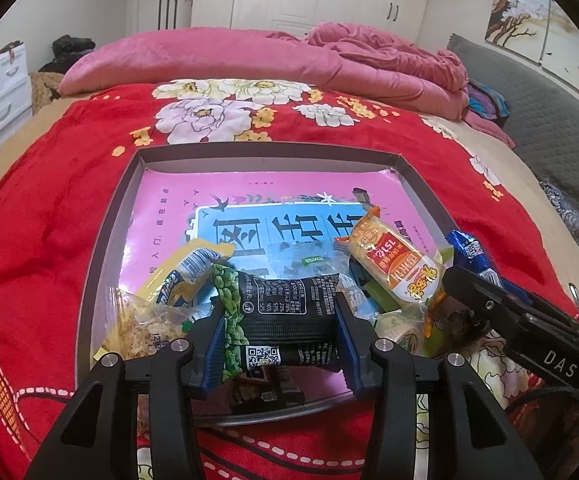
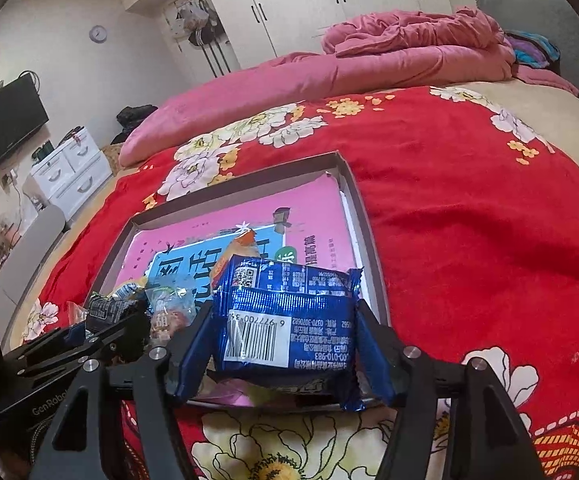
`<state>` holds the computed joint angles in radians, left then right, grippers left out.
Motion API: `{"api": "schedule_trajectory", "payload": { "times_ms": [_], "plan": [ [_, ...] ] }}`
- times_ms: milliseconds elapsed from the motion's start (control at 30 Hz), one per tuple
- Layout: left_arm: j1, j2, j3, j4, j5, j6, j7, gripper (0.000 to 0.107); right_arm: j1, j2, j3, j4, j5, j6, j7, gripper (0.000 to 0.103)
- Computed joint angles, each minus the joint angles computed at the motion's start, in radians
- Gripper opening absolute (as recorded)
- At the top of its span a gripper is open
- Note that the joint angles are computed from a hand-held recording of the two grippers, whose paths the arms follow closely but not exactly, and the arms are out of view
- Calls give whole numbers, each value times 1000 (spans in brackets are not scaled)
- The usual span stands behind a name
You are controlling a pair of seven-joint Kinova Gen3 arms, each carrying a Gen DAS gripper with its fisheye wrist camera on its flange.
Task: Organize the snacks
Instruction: 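Carry the green bag over the tray with the left gripper while the right gripper carries the blue pack, then lower the green bag into the tray and open the left gripper while the right gripper releases the blue pack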
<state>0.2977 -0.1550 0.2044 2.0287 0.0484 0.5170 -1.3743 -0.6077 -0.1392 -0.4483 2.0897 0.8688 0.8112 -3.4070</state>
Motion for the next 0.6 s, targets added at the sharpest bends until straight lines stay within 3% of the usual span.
{"api": "schedule_trajectory", "payload": {
  "times_ms": [300,600],
  "plan": [
    [1,1,-1,-2,4,2,-2,50,2,-6,-5,2,9,14,-24,70],
    [3,-3,-1,-5,5,2,4,59,0,-13,-14,2,28,32,-45,75]
  ]
}}
